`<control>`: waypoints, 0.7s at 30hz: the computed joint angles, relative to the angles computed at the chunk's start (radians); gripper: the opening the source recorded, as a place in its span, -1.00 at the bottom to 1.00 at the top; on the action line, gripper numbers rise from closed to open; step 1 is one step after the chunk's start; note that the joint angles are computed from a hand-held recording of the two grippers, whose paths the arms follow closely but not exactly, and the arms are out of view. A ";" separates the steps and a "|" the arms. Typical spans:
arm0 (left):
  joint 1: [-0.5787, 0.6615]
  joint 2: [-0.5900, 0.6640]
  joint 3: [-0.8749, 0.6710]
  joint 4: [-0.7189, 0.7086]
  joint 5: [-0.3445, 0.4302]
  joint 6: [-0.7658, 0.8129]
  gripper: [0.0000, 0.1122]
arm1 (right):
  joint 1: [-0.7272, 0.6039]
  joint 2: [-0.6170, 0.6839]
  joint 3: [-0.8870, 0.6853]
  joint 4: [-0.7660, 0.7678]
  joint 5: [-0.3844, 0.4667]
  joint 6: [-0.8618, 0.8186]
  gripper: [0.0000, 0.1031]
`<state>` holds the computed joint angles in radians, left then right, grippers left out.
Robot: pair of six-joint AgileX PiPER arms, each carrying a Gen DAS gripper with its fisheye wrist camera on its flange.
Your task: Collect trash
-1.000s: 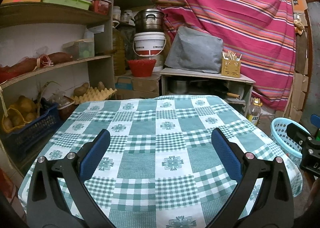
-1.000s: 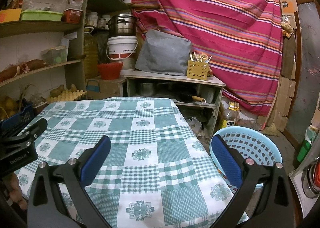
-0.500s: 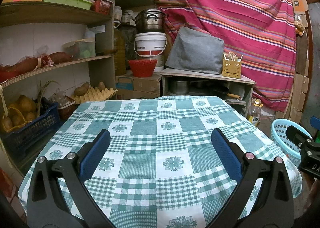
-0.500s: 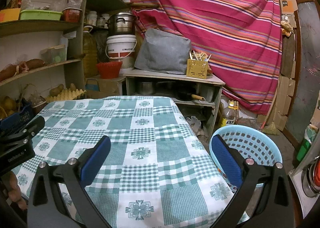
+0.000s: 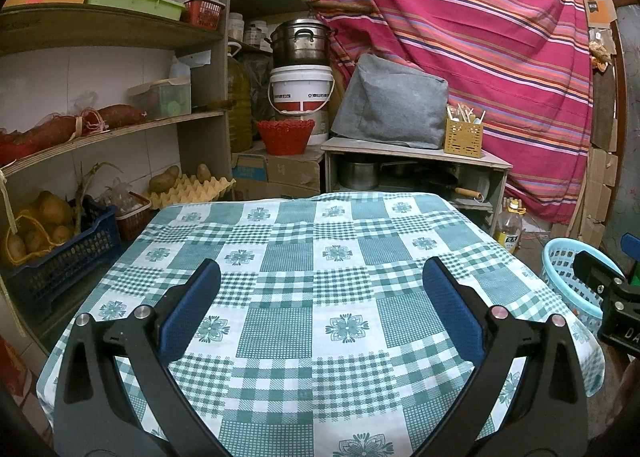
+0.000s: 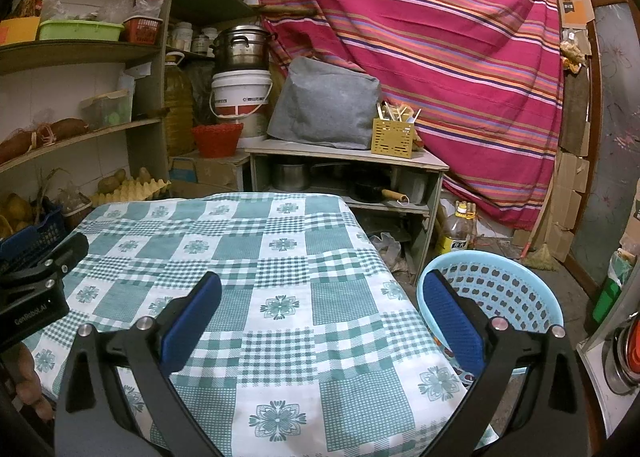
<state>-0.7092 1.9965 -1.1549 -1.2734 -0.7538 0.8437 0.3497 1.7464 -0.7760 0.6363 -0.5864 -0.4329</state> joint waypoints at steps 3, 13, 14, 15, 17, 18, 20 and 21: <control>-0.003 0.003 -0.003 0.000 -0.003 0.000 0.74 | -0.002 -0.001 0.000 -0.003 0.001 0.001 0.91; -0.008 0.003 -0.012 -0.005 -0.007 0.010 0.74 | -0.011 -0.001 0.003 -0.018 0.006 0.012 0.91; -0.010 0.005 -0.015 -0.009 -0.008 0.015 0.74 | -0.011 -0.001 0.003 -0.017 0.006 0.011 0.91; -0.013 0.009 -0.022 -0.013 -0.007 0.022 0.74 | -0.013 -0.001 0.003 -0.020 0.006 0.013 0.91; -0.016 0.008 -0.026 -0.019 -0.005 0.032 0.74 | -0.016 -0.001 0.005 -0.024 0.007 0.015 0.91; -0.017 0.009 -0.029 -0.023 -0.004 0.038 0.74 | -0.017 -0.001 0.004 -0.023 0.008 0.014 0.91; -0.015 0.004 -0.021 -0.017 0.000 0.032 0.74 | -0.029 0.000 0.016 -0.049 0.004 0.037 0.91; -0.016 0.007 -0.026 -0.022 0.000 0.037 0.74 | -0.034 -0.001 0.021 -0.057 0.003 0.045 0.91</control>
